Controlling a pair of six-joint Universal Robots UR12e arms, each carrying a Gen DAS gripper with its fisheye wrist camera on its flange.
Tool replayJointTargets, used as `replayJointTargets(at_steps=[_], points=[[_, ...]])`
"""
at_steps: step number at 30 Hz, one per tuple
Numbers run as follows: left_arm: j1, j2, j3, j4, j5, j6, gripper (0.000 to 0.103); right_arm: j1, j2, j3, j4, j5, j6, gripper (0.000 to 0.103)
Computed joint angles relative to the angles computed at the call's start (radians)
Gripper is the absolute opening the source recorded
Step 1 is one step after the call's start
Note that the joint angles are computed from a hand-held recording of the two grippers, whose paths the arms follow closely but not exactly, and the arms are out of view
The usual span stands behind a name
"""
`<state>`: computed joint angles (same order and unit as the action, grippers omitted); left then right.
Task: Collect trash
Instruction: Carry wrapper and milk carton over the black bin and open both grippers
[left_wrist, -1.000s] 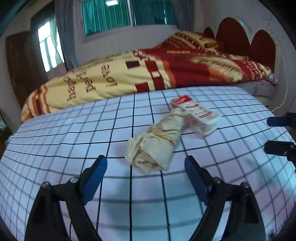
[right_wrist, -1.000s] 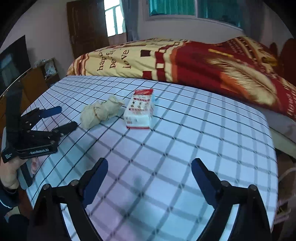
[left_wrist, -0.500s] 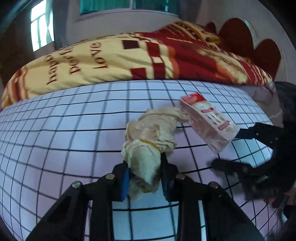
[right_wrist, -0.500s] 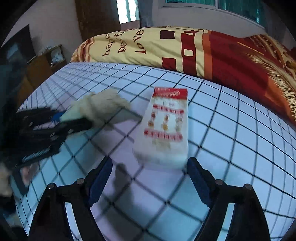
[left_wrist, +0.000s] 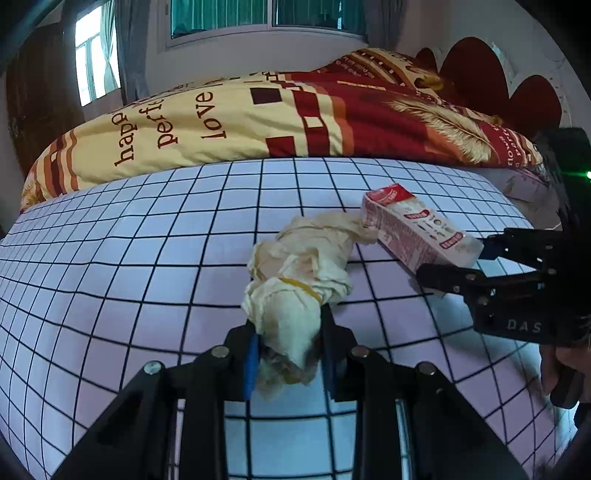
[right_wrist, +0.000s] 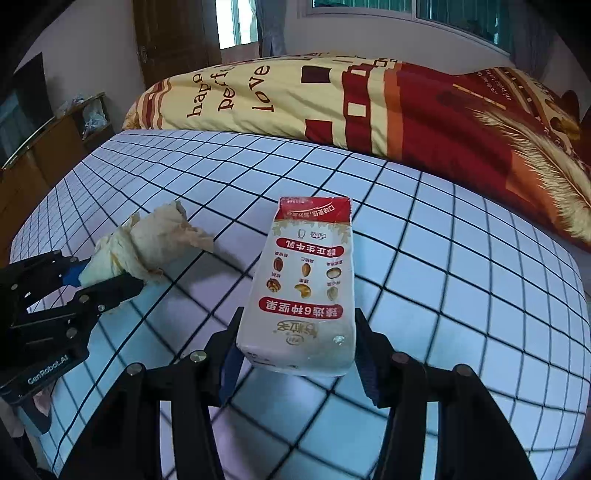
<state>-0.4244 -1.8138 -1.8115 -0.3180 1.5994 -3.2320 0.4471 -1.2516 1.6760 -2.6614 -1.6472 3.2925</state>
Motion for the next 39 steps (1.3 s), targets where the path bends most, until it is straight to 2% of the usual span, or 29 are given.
replayJointTargets(at_steps=[8,14,20,26,39], points=[[-0.025,0.039,-0.030,0.012,0.021,0.011,0.029,0.020,-0.076,0.071,-0.038,-0.035,-0.022,0.055],[-0.060,0.076,-0.061,0.046,0.034,0.030,0.029,0.043,-0.144,0.148,-0.085,-0.099,-0.036,0.055],[-0.095,0.111,-0.089,0.074,0.033,0.036,0.029,0.051,-0.228,0.234,-0.116,-0.130,-0.002,0.055],[-0.133,0.133,-0.111,0.108,0.019,0.039,0.029,0.064,-0.311,0.307,-0.097,-0.169,0.021,0.054],[-0.215,0.175,-0.135,0.133,-0.002,0.029,0.029,0.116,-0.488,0.441,-0.110,-0.289,0.101,0.054]])
